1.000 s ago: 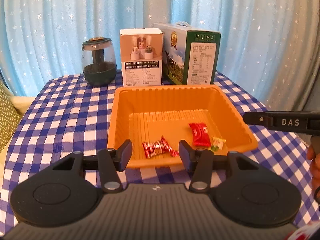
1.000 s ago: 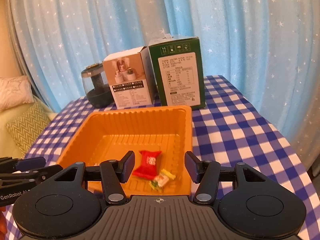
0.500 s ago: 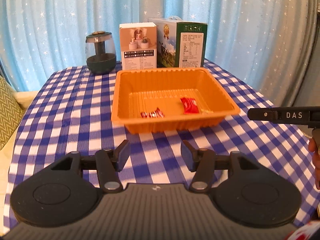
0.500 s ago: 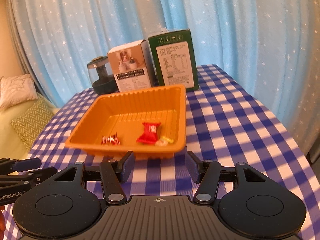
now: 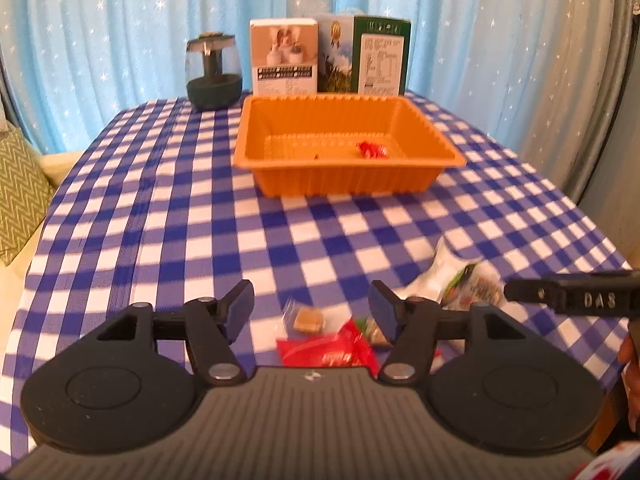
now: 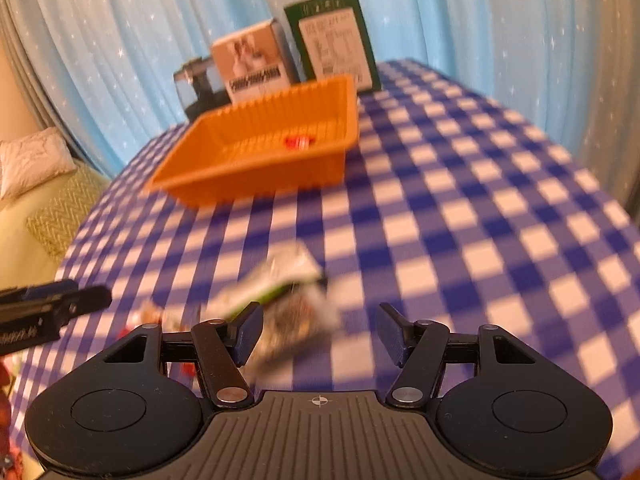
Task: Organize snacks
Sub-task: 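Move both open tools back toward the remaining snack bags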
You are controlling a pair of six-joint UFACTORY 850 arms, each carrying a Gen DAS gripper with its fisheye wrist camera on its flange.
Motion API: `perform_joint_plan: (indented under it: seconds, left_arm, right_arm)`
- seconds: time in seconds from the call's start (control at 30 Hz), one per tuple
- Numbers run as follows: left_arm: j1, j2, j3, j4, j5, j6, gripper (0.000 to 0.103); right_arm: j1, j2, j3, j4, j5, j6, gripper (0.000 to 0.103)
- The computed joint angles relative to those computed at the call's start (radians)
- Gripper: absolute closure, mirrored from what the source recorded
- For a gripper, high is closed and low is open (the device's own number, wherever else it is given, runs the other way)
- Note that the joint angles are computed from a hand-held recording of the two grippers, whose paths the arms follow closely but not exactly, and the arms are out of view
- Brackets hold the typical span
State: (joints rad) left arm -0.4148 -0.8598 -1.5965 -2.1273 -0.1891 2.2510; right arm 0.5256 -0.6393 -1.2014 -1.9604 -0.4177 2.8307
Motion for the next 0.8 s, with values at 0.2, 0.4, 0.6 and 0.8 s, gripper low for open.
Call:
perform_joint_plan:
  seconds: [0.2, 0.4, 0.6, 0.8]
  left_arm:
    - [0.013, -0.001, 0.027, -0.042, 0.018, 0.048, 0.040]
    - [0.026, -0.011, 0.024, 0.010, 0.014, -0.026, 0.038]
    - [0.026, -0.022, 0.010, 0.118, 0.002, -0.138, 0.037]
    - [0.023, -0.029, -0.002, 0.174, 0.012, -0.185, 0.035]
  right_arm:
    - [0.021, -0.039, -0.027, -0.029, 0.037, 0.045, 0.039]
    - [0.016, -0.082, -0.088, 0.016, 0.029, 0.071, 0.036]
    - [0.027, -0.146, -0.179, 0.178, -0.027, -0.138, 0.034]
    - [0.044, -0.203, -0.261, 0.342, -0.076, -0.435, 0.034]
